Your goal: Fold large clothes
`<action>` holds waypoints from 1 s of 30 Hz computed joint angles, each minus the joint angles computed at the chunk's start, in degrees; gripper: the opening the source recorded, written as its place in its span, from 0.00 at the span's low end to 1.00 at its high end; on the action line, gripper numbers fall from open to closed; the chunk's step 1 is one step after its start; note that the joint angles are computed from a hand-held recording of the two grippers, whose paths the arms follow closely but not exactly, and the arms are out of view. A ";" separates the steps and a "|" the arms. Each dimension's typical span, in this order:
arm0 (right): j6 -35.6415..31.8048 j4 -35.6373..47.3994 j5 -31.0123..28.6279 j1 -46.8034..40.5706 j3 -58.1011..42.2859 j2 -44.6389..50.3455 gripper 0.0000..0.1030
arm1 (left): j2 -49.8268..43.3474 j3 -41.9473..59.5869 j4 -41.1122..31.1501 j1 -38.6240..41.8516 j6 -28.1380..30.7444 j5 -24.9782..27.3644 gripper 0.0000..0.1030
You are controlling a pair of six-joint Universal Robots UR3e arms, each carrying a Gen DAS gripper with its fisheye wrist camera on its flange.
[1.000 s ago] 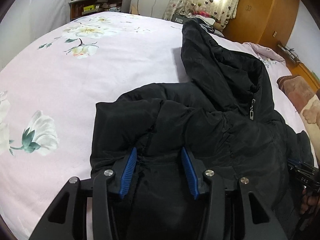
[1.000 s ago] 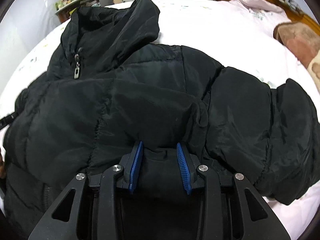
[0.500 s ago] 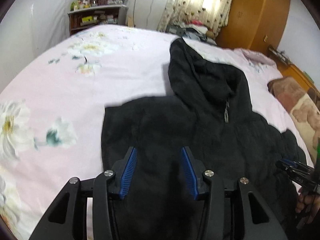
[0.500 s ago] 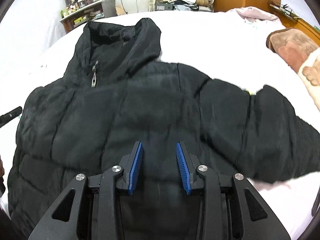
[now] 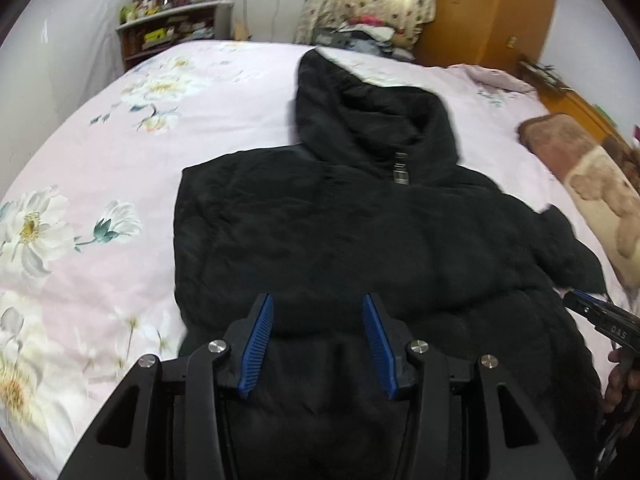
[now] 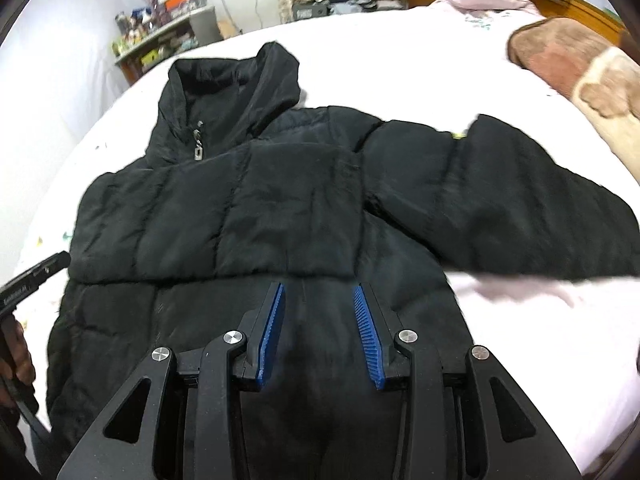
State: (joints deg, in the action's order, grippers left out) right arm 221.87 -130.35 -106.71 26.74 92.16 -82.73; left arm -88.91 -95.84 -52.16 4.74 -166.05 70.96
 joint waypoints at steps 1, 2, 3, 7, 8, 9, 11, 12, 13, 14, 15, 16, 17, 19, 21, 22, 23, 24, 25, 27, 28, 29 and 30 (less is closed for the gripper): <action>2.18 0.95 -1.23 1.61 1.43 -2.33 0.36 | 3.04 -1.64 -1.39 0.36 0.73 -1.25 0.52; 3.74 1.61 -2.00 2.72 2.59 -4.09 0.36 | 5.08 -2.49 -2.75 0.58 1.12 -2.37 0.53; 5.25 2.36 -2.74 3.83 3.49 -5.72 0.37 | 7.31 -3.66 -4.06 0.74 1.49 -3.16 0.54; 12.75 7.40 -7.02 9.69 6.12 -11.55 0.42 | 16.65 -7.70 -10.53 1.31 3.09 -5.59 0.55; 14.71 8.89 -7.84 11.23 6.41 -12.73 0.42 | 18.89 -8.60 -12.39 1.87 3.81 -6.13 0.55; 16.35 10.39 -8.56 12.51 6.44 -13.68 0.42 | 20.59 -8.88 -14.15 2.04 4.41 -6.69 0.55; 19.73 13.71 -10.51 15.10 5.97 -15.10 0.43 | 23.86 -9.43 -17.22 2.45 5.47 -7.62 0.57; 20.90 14.75 -11.23 15.92 5.97 -15.80 0.46 | 24.92 -9.38 -18.45 2.49 5.83 -8.15 0.60; 22.02 15.51 -11.84 16.63 6.08 -16.51 0.48 | 25.75 -9.34 -19.31 2.40 6.01 -8.50 0.61; 22.88 16.08 -12.36 17.14 6.17 -17.14 0.51 | 26.08 -9.29 -19.49 1.98 5.62 -8.41 0.62; 23.42 16.46 -12.82 17.40 6.14 -17.46 0.53 | 26.19 -9.16 -19.54 1.50 5.05 -8.30 0.62; 24.18 17.16 -13.35 17.64 6.27 -18.18 0.53 | 25.88 -8.75 -19.56 1.10 4.57 -8.33 0.62; 24.71 17.66 -13.63 17.78 6.52 -18.84 0.53 | 26.45 -8.83 -19.78 0.53 3.95 -8.16 0.62; 25.50 18.18 -14.16 17.79 7.65 -20.60 0.53 | 25.74 -8.52 -18.50 -0.98 2.63 -7.31 0.62; 25.39 18.27 -14.49 16.84 9.11 -22.54 0.53 | 24.28 -7.94 -16.51 -2.69 1.44 -6.14 0.62; 25.32 18.26 -14.61 16.38 9.79 -23.30 0.53 | 23.68 -7.78 -15.54 -3.51 0.81 -5.52 0.62; 24.77 17.77 -14.34 15.24 11.12 -24.58 0.53 | 22.07 -7.14 -13.99 -4.45 0.04 -4.84 0.62; 24.22 17.28 -13.98 14.12 12.51 -25.97 0.53 | 20.94 -6.81 -12.56 -5.68 -1.04 -3.91 0.62; 23.32 16.34 -13.30 12.10 14.61 -27.80 0.53 | 19.09 -6.18 -10.74 -6.87 -1.94 -2.89 0.62; 21.83 15.32 -12.14 8.78 18.00 -31.28 0.53 | 15.68 -5.20 -7.23 -9.15 -3.43 -0.64 0.62; 20.53 14.49 -11.34 5.86 20.44 -33.65 0.53 | 13.64 -4.38 -5.67 -10.28 -4.06 0.48 0.62; 19.56 14.10 -10.77 3.87 21.85 -35.15 0.53 | 11.38 -3.41 -4.05 -11.42 -4.60 1.63 0.62; 17.52 12.96 -9.50 0.45 24.32 -37.70 0.53 | 8.97 -2.31 -2.36 -12.52 -5.17 2.70 0.62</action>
State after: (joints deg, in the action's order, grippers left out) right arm 239.39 -117.39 -116.21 27.19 116.48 -120.42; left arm -79.93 -98.15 -54.51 -7.77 -171.21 73.65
